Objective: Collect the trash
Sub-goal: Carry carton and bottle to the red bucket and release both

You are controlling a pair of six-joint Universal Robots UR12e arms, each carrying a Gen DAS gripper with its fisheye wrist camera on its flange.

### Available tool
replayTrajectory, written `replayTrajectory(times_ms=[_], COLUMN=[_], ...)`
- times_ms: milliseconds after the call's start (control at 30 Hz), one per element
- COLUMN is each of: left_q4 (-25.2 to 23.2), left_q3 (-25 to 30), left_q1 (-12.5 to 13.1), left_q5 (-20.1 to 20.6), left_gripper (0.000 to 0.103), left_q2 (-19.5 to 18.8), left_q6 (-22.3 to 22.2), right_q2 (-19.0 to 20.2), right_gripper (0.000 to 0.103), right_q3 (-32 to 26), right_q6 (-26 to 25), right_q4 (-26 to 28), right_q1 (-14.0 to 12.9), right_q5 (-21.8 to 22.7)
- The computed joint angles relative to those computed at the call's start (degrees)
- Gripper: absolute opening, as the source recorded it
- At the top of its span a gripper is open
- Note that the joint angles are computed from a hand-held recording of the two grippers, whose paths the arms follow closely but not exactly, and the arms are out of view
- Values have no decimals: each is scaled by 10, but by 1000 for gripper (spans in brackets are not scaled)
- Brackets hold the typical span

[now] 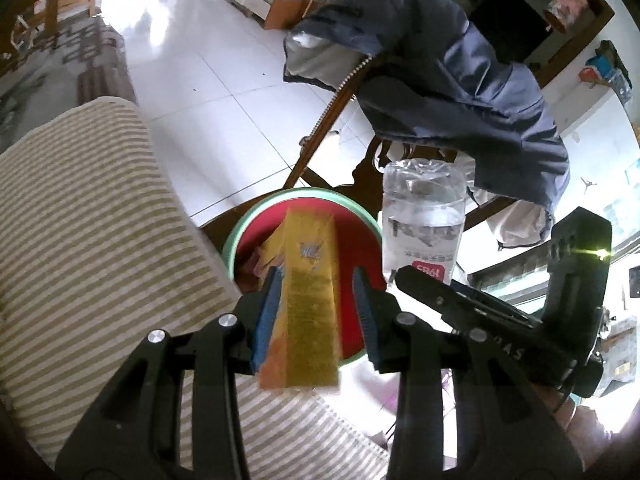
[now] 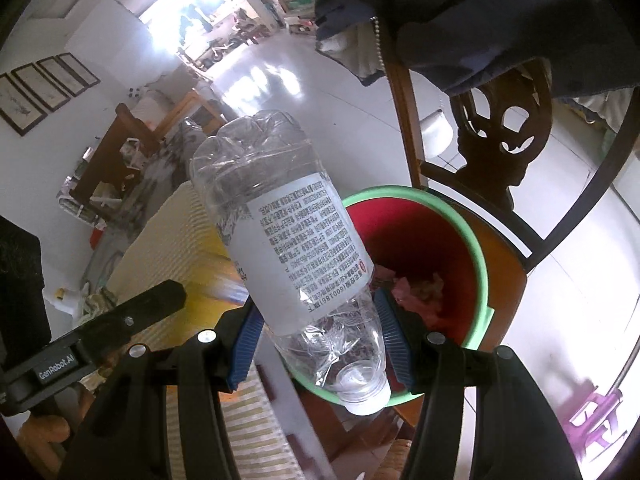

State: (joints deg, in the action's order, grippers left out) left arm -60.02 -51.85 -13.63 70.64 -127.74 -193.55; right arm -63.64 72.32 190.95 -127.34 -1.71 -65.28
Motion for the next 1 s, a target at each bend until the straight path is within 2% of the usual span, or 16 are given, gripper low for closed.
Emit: replayTrajectory(times_ms=[67, 133, 167, 333, 433, 733, 1000], left_q4=[-13, -15, -9, -4, 6, 59, 105], left_q3=[13, 18, 16, 13, 2, -63, -134], left_q1=[-2, -4, -5, -6, -5, 6, 21], left_q5=[-8, -5, -3, 3, 12, 12, 13], left_gripper=[41, 65, 67, 70, 74, 74, 74], left_q2=[-9, -12, -11, -8, 1, 50, 100], left_q6=[6, 6, 5, 4, 0, 9, 17], right_q2=[1, 2, 4, 1, -3, -16, -17], right_gripper=[54, 56, 56, 68, 68, 69, 70], right_q3=[-1, -3, -5, 2, 7, 15, 8], right_q6=[1, 4, 6, 28, 37, 53, 30], right_q4=[5, 12, 18, 12, 1, -54, -53], right_q1=[-2, -3, -3, -6, -5, 8, 39], right_q5=[-4, -9, -14, -26, -37, -57, -65])
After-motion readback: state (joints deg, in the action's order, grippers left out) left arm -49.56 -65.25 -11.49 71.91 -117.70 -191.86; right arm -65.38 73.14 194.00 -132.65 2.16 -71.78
